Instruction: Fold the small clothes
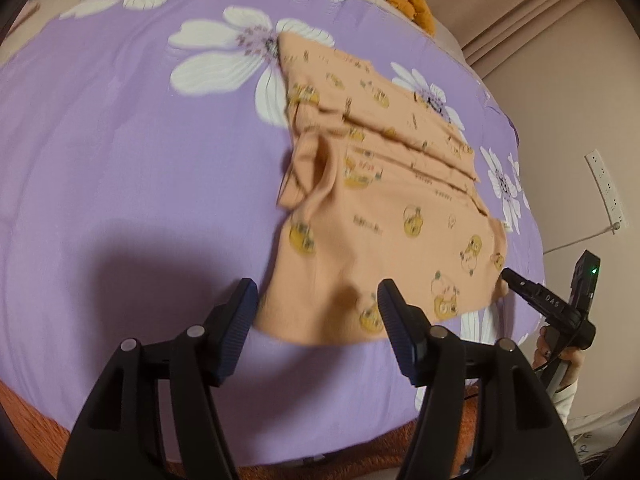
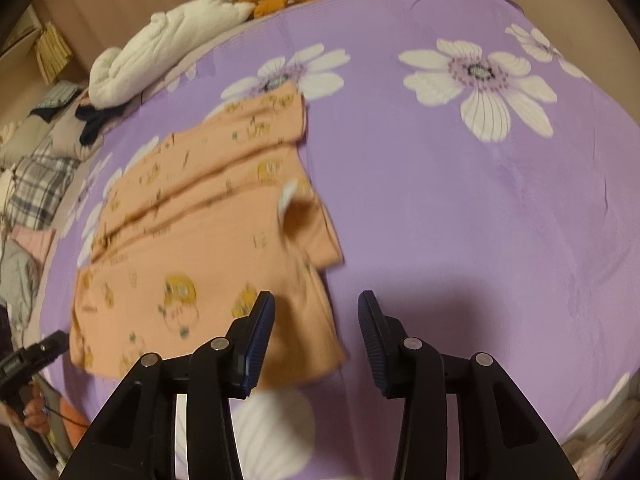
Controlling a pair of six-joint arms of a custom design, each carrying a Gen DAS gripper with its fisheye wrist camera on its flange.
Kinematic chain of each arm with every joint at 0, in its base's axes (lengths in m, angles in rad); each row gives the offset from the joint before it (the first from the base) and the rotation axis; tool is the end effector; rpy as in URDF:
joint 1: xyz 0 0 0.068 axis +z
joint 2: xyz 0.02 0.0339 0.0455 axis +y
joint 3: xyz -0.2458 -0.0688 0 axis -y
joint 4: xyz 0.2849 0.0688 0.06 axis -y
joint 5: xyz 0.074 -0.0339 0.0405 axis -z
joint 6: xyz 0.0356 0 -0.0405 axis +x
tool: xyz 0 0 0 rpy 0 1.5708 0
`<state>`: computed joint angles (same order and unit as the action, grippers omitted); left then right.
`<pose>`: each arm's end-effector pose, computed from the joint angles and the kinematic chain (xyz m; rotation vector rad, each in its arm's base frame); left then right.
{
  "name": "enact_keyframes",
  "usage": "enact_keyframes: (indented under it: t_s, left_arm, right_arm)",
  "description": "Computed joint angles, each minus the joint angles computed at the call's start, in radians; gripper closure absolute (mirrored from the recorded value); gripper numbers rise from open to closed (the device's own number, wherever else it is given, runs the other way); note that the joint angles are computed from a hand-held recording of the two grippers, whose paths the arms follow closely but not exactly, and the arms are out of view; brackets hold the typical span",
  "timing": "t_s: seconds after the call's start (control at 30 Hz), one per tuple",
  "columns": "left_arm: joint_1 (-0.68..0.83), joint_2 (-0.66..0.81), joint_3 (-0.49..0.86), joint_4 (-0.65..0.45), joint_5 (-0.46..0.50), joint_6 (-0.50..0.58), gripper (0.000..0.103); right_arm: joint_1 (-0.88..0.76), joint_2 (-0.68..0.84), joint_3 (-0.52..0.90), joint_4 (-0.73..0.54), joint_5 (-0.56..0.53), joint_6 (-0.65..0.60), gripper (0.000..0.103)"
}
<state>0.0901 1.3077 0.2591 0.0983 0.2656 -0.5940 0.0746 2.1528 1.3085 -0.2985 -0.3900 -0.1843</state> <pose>0.2132 0.0099 0.0457 -0.7538 2.4433 -0.5346 0.4314 0.0458 0.0484 -0.4555 2.6167 0.4917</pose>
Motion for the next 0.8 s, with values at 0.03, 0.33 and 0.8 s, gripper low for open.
enact_keyframes:
  t_s: [0.03,0.33,0.8]
  left_arm:
    - [-0.005,0.004,-0.006,0.007,0.000,-0.007,0.041]
    - [-0.069,0.073,-0.030,0.127,-0.006,-0.066,0.078]
    - [-0.073,-0.616,-0.064,-0.282,-0.060,-0.044,0.097]
  right_arm:
    - [0.000,0.008,0.000,-0.006,0.006,-0.004,0.061]
    - [-0.009,0.016,-0.034,0.022,-0.075,0.005,0.061]
    - [-0.057,-0.255,-0.180,0.100,-0.272,0.018,0.093]
